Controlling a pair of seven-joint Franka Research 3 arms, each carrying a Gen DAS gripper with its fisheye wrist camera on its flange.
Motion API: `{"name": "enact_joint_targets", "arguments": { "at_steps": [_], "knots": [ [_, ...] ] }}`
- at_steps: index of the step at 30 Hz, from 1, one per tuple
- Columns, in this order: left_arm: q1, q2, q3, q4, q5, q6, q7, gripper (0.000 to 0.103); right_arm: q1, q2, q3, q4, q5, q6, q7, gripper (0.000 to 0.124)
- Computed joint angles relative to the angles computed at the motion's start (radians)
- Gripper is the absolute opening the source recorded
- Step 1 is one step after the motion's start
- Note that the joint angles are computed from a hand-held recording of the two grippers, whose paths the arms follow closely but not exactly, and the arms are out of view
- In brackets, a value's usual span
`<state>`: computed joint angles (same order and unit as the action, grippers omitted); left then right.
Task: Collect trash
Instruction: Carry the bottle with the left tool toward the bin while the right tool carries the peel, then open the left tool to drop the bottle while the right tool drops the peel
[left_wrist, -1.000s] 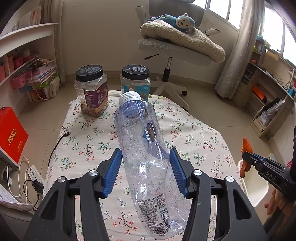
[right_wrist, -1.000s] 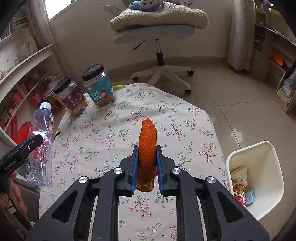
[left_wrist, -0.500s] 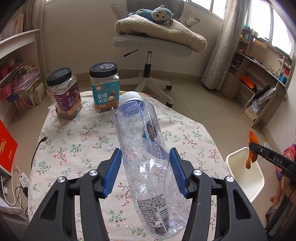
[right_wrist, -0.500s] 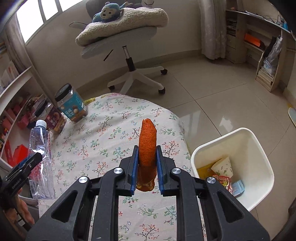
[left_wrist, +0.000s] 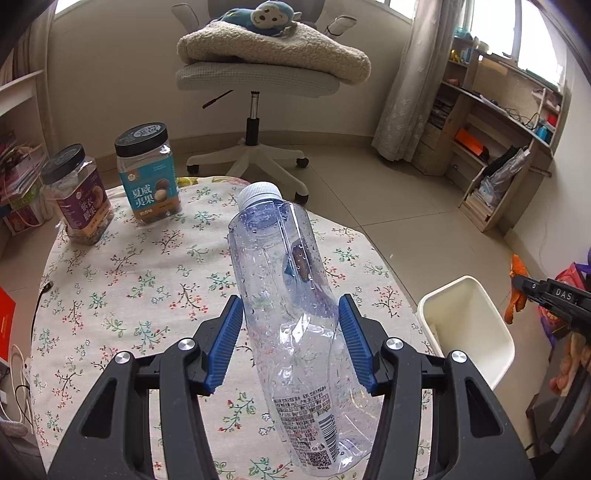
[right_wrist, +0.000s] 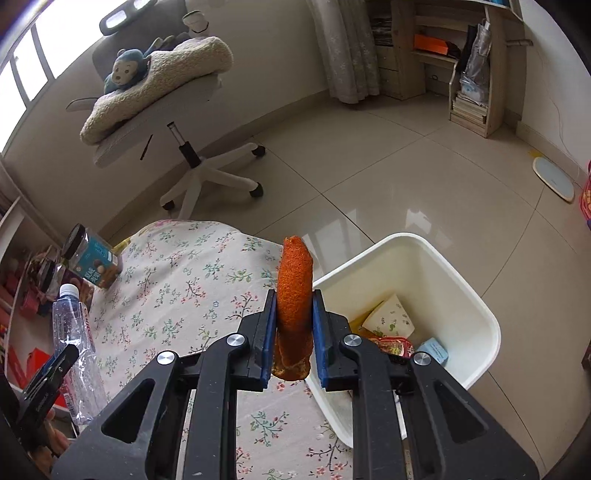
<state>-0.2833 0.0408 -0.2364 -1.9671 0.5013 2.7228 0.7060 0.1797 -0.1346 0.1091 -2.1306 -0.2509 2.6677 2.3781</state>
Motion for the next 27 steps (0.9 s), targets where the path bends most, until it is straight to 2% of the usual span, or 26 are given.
{"name": "enact_joint_targets", "arguments": {
  "at_steps": [6,8,11,16,23,27],
  "knots": [
    [-0.031,0.065,-0.012,0.073,0.002,-0.009,0.023,0.054,-0.049,-0.049,0.008,-0.041,-0.102,-0.048,0.081,0.023],
    [-0.044,0.09,-0.016,0.103,-0.006,-0.007,0.035,0.054,-0.07,-0.068,0.016,-0.056,-0.149,-0.06,0.123,0.047],
    [-0.065,0.138,-0.026,0.157,-0.043,0.0,0.065,0.054,-0.105,-0.1,0.028,-0.081,-0.219,-0.078,0.185,0.064],
    [-0.111,0.242,-0.042,0.277,-0.108,0.002,0.117,0.054,-0.162,-0.159,0.036,-0.13,-0.287,-0.078,0.294,0.082],
    [-0.18,0.423,-0.075,0.497,-0.228,-0.035,0.194,0.054,-0.228,-0.219,0.052,-0.181,-0.305,-0.057,0.395,0.089],
    [-0.218,0.522,-0.085,0.633,-0.28,-0.071,0.232,0.054,-0.285,-0.258,0.09,-0.205,-0.364,-0.042,0.491,0.092]
  ]
}}
